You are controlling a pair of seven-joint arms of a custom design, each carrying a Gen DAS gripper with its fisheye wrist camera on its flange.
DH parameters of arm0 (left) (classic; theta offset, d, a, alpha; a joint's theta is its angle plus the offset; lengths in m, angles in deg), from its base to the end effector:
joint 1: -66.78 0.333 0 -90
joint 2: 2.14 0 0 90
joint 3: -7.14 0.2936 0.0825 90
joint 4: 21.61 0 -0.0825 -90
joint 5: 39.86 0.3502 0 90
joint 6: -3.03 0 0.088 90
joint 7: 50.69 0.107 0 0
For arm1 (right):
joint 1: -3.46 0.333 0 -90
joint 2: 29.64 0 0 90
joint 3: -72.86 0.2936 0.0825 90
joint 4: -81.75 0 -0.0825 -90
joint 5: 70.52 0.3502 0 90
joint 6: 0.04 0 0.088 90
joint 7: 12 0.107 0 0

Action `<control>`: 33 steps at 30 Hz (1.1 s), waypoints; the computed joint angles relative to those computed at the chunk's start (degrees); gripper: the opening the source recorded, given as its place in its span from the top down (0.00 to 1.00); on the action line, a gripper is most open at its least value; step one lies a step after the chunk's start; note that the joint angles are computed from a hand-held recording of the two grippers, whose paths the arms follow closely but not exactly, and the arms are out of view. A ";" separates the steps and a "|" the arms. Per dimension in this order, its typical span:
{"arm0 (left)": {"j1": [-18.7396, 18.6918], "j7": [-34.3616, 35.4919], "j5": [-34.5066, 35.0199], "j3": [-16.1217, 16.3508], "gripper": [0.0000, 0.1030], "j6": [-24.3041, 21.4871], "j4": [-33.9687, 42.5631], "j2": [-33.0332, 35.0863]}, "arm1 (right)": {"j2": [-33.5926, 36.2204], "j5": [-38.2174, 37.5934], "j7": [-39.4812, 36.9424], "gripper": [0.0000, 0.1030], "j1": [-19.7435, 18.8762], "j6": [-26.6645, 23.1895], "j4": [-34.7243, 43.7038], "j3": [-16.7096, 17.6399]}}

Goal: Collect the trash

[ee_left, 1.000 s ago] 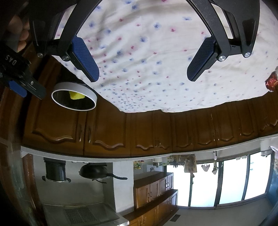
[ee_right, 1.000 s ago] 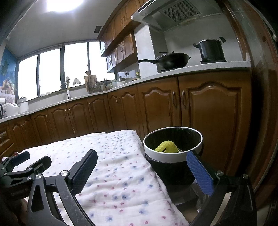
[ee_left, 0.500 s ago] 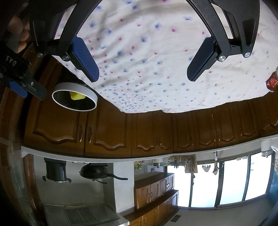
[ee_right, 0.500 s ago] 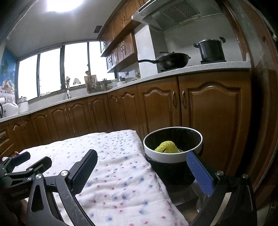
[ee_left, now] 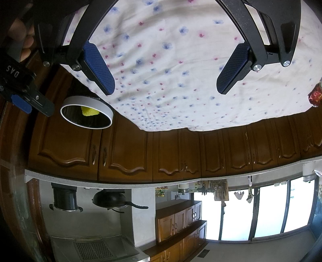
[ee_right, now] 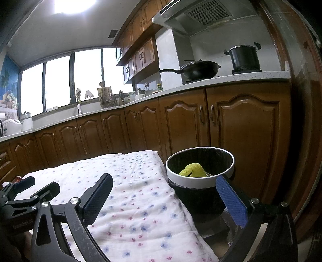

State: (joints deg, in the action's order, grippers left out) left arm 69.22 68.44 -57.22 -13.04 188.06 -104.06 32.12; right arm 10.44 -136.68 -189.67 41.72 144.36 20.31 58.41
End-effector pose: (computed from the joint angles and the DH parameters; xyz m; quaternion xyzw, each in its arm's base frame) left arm 0.7016 -0.1172 0.4956 -0.4851 0.6609 -0.4589 0.3424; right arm 0.6472 0.3714 0.4997 -0.4685 0.6526 -0.4312 0.4108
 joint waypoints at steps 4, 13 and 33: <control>0.06 0.08 0.12 -0.06 0.00 -0.04 0.18 0.15 | -0.07 0.04 0.18 0.00 0.00 0.05 -0.17 -0.01; 1.39 1.23 0.11 -1.79 0.00 -0.31 0.26 0.62 | -0.12 0.00 0.22 0.00 0.01 -0.01 -0.34 0.05; 3.27 4.26 -1.96 -3.78 0.00 -2.77 1.20 1.43 | 1.23 3.47 -2.23 0.00 -0.30 -0.62 1.35 0.49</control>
